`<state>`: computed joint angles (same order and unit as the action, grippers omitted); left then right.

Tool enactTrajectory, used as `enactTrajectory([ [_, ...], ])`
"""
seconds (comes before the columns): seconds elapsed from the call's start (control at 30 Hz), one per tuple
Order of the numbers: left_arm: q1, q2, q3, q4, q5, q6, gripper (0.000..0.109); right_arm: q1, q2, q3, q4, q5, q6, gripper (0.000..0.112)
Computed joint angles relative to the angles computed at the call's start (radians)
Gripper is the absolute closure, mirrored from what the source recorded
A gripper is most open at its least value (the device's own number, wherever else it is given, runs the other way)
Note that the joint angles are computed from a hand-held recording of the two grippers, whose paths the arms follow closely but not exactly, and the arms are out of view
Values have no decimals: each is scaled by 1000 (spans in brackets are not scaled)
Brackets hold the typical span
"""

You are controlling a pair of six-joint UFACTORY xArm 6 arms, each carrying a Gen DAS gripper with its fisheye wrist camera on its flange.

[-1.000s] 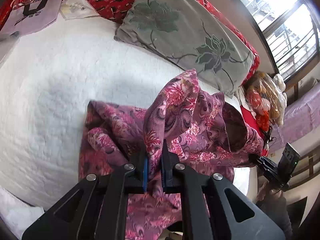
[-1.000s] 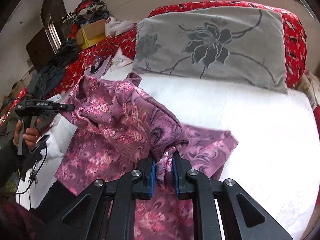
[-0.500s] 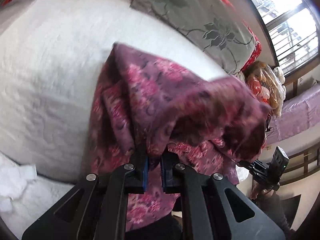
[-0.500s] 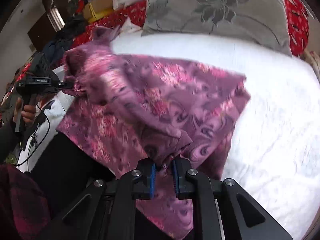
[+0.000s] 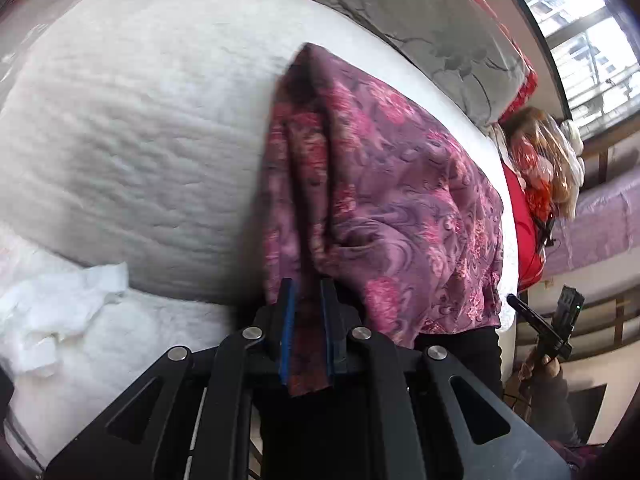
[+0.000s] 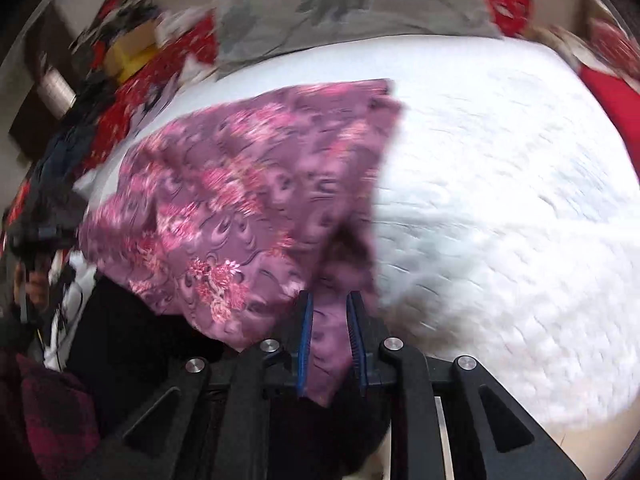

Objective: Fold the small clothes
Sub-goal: 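Lift the hem with both grippers and fold it toward the collar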

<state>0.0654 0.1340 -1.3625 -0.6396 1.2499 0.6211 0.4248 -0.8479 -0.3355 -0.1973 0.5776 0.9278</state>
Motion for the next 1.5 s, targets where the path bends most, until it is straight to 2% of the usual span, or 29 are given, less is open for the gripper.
enactTrajectory([
  [0.07, 24, 22, -29, -38, 36, -20, 98, -29, -73, 36, 16, -3, 47, 91],
  [0.1, 29, 33, -42, -57, 47, -32, 96, -43, -106, 54, 32, -18, 71, 87],
  [0.13, 36, 43, -55, -80, 62, -42, 91, -58, -124, 72, 69, -48, 74, 82],
  [0.17, 37, 56, -70, -104, 76, -55, 87, -65, -130, 89, 110, -83, 66, 72],
  [0.23, 28, 79, -95, -155, 108, -76, 69, -73, -102, 98, 194, -154, 38, 66],
  [0.3, 10, 94, -108, -177, 130, -92, 61, -63, -10, 85, 354, -248, -73, 66],
  [0.33, -1, 103, -115, -184, 149, -97, 58, -50, 30, 73, 391, -275, -100, 66],
  [0.4, -23, 116, -119, -178, 171, -107, 54, -15, 139, 29, 572, -318, -261, 66],
  [0.47, -41, 119, -118, -158, 180, -119, 53, 6, 249, -37, 732, -289, -411, 66],
  [0.5, -49, 117, -115, -147, 180, -123, 54, 13, 275, -57, 757, -270, -441, 69],
  [0.53, -49, 112, -112, -137, 180, -117, 56, 17, 297, -79, 740, -248, -449, 76],
  [0.57, -52, 101, -105, -130, 172, -109, 65, 25, 301, -92, 697, -238, -446, 104],
  [0.63, -44, 88, -103, -132, 181, -89, 79, 43, 250, -82, 614, -276, -419, 103],
  [0.7, -42, 77, -98, -126, 174, -89, 83, 42, 170, -51, 542, -319, -350, 104],
  [0.77, -59, 75, -94, -60, 138, -104, 87, 20, 80, -14, 450, -329, -242, 104],
  [0.87, -87, 89, -84, 11, 102, -147, 89, -23, 27, 11, 355, -237, -144, 104],
  [0.97, -87, 91, -83, 22, 98, -160, 89, -27, 91, 17, 417, -179, -146, 104],
  [1.03, -76, 87, -99, 13, 117, -132, 89, -22, 136, -12, 390, -122, -119, 97],
  [1.13, -54, 83, -131, -20, 102, -87, 88, -21, 134, -63, 297, -58, -57, 93],
  [1.17, -47, 103, -168, -43, 110, -89, 86, -25, 126, -75, 256, -54, -32, 87],
  [1.2, -43, 126, -200, -64, 110, -97, 83, -38, 115, -86, 202, -52, -3, 76],
  [1.27, -48, 175, -268, -89, 98, -117, 61, -72, 109, -107, 109, -58, 43, 62],
  [1.33, -76, 232, -337, -66, 62, -159, 59, -129, 160, -144, 86, -101, 35, 61],
  [1.43, -106, 345, -480, -51, 100, -239, 59, -193, 260, -185, 139, -171, -15, 61],
  [1.5, -120, 384, -526, -39, 104, -273, 59, -229, 344, -237, 159, -186, -23, 61],
])
